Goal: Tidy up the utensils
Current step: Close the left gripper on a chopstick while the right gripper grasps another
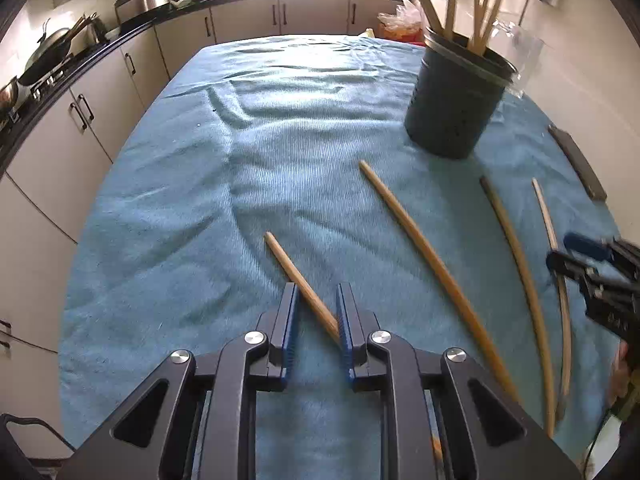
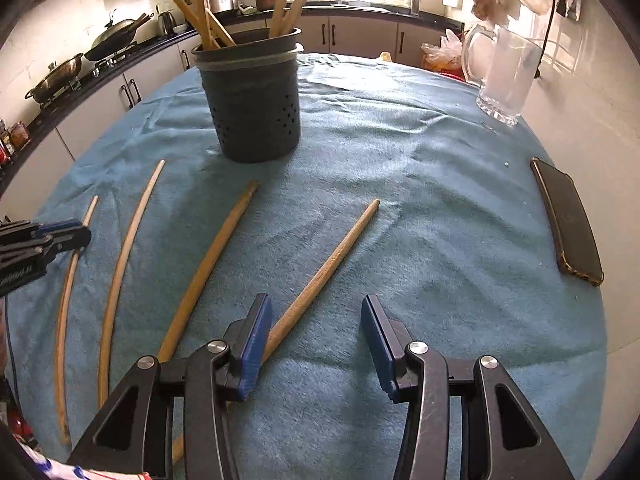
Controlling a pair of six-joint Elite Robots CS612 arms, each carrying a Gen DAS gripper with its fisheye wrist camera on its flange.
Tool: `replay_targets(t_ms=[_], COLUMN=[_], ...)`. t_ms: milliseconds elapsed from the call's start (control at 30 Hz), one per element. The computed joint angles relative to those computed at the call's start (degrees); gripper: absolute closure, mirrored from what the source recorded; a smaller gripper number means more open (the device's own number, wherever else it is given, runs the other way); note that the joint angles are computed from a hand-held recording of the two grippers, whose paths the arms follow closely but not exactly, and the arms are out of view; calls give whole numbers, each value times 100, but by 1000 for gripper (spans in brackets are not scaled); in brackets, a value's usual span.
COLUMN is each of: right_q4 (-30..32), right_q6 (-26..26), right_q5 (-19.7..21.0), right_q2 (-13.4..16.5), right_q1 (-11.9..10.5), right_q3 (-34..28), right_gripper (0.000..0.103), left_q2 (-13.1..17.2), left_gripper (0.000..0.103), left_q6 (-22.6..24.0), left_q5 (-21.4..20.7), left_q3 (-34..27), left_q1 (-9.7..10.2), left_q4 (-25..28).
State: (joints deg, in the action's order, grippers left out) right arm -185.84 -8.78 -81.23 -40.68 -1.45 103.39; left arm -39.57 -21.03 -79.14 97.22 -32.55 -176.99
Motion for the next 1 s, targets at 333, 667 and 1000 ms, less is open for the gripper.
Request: replay_targets(t_ms=[333, 667, 1000], right_q4=[763, 1323, 1751], right_q6=[486, 477, 616], right_q5=[499, 248, -144], right_q2=[-44, 74, 197], right_q1=[-268, -252, -143], right_q3=[-255, -729, -1143], right_gripper=[71, 72, 79], left_q2=[168, 132, 254], left_gripper=[95, 94, 94], left_q6=[-148, -145, 79], left_q5=[-853, -1035, -921], left_q3=[-272, -391, -708], left_q1=[95, 219, 187], left_q4=[-186, 220, 439])
